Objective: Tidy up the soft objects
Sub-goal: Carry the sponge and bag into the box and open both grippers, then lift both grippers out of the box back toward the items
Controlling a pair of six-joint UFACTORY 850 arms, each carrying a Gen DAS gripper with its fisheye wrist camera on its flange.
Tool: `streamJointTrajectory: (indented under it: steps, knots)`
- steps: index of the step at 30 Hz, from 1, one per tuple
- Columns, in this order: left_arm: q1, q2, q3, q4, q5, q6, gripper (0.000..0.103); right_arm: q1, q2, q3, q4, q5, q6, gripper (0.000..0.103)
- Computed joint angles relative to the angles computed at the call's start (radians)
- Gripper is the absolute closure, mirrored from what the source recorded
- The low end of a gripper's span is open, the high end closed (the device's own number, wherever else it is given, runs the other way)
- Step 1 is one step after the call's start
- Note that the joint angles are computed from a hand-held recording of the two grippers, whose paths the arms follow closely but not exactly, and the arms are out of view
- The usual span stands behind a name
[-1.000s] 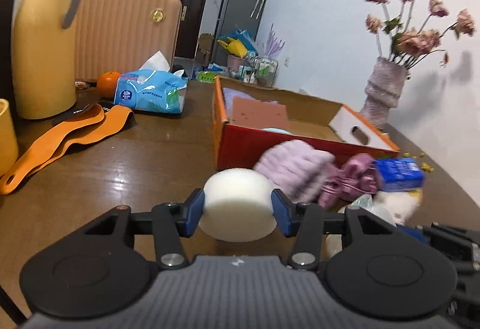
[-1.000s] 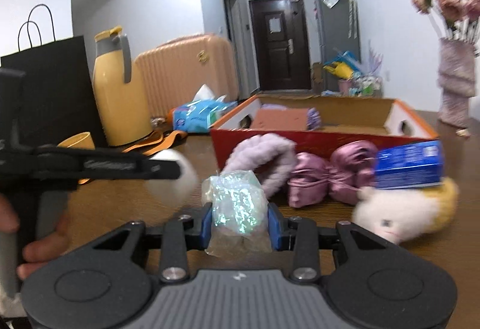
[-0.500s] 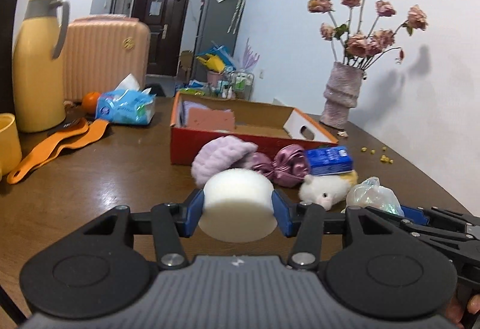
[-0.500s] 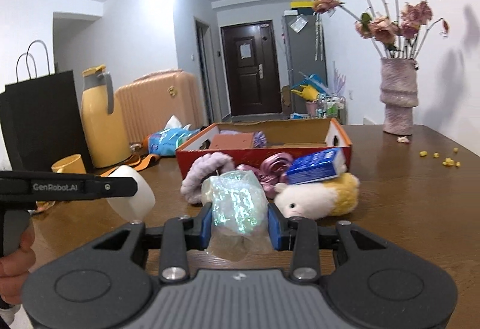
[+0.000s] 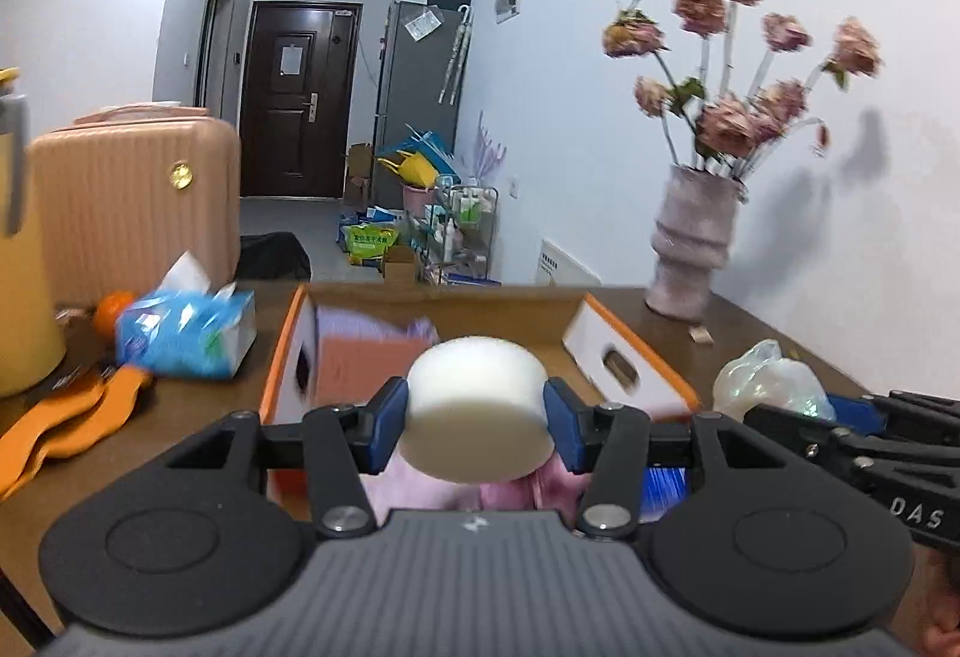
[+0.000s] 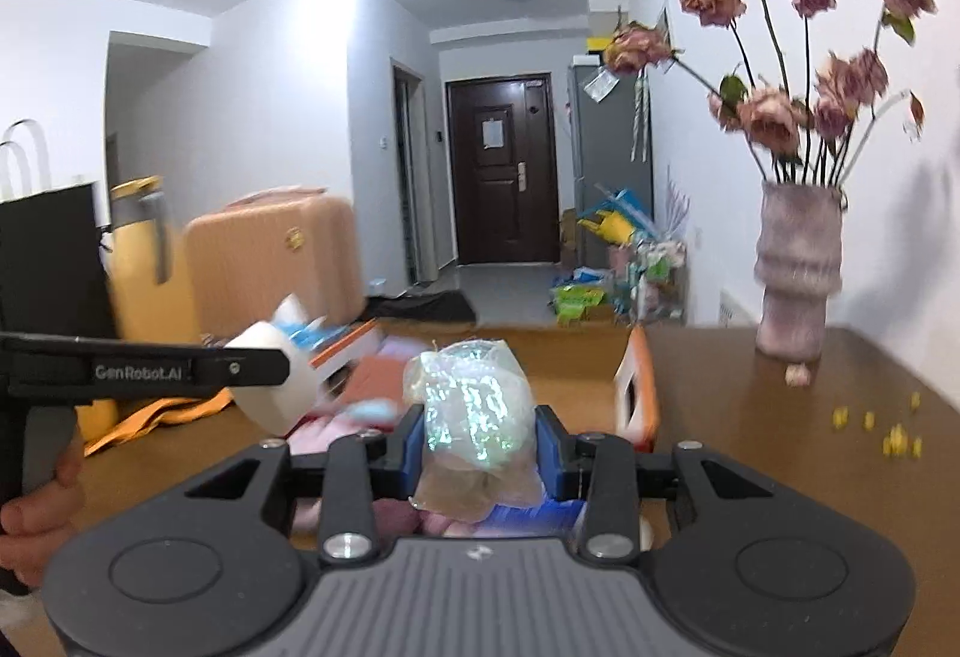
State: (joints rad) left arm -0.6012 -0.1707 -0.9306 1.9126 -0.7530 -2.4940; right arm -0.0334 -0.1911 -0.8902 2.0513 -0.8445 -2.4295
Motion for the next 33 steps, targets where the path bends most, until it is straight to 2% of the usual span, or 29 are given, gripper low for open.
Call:
streamJointTrajectory:
  steps: [3,6,9,11,13,15,17,19,21,23,28,33]
  knots:
    - [0.093,-0.098,-0.153,-0.013,0.088,0.060,0.052,0.043,-0.121,-0.199,-0.067,0.088,0.105,0.066]
    - [0.180,-0.214,-0.324,-0.087,0.213,0.158,0.052,0.092,-0.282,-0.464,-0.280,0.233,0.378,0.066]
    - [0.246,-0.350,-0.520,-0.334,0.316,0.428,0.052,0.140,-0.454,-0.729,-0.554,0.343,0.692,0.066]
    - [0.285,-0.441,-0.639,-0.543,0.386,0.638,0.051,0.169,-0.560,-0.885,-0.763,0.372,0.901,0.066]
    - [0.310,-0.526,-0.745,-0.753,0.389,0.826,0.051,0.196,-0.657,-1.025,-0.973,0.398,1.111,0.065]
    - [0.324,-0.604,-0.858,-0.951,0.327,1.017,0.050,0.217,-0.742,-1.153,-1.182,0.391,1.318,0.064]
    - [0.340,-0.646,-0.916,-1.046,0.330,1.117,0.038,0.237,-0.809,-1.264,-1.373,0.382,1.487,0.060]
    - [0.349,-0.653,-0.926,-1.075,0.332,1.123,0.028,0.255,-0.824,-1.280,-1.466,0.430,1.546,0.053]
    - [0.352,-0.626,-0.881,-1.005,0.374,1.055,0.027,0.263,-0.798,-1.232,-1.454,0.479,1.493,0.046]
    - [0.351,-0.604,-0.854,-0.943,0.385,1.016,0.022,0.264,-0.757,-1.167,-1.337,0.538,1.354,0.037]
    - [0.332,-0.525,-0.778,-0.814,0.364,0.902,0.021,0.249,-0.686,-1.096,-1.129,0.571,1.163,0.036]
    - [0.295,-0.394,-0.651,-0.630,0.289,0.760,0.018,0.213,-0.527,-0.909,-0.747,0.566,0.764,0.031]
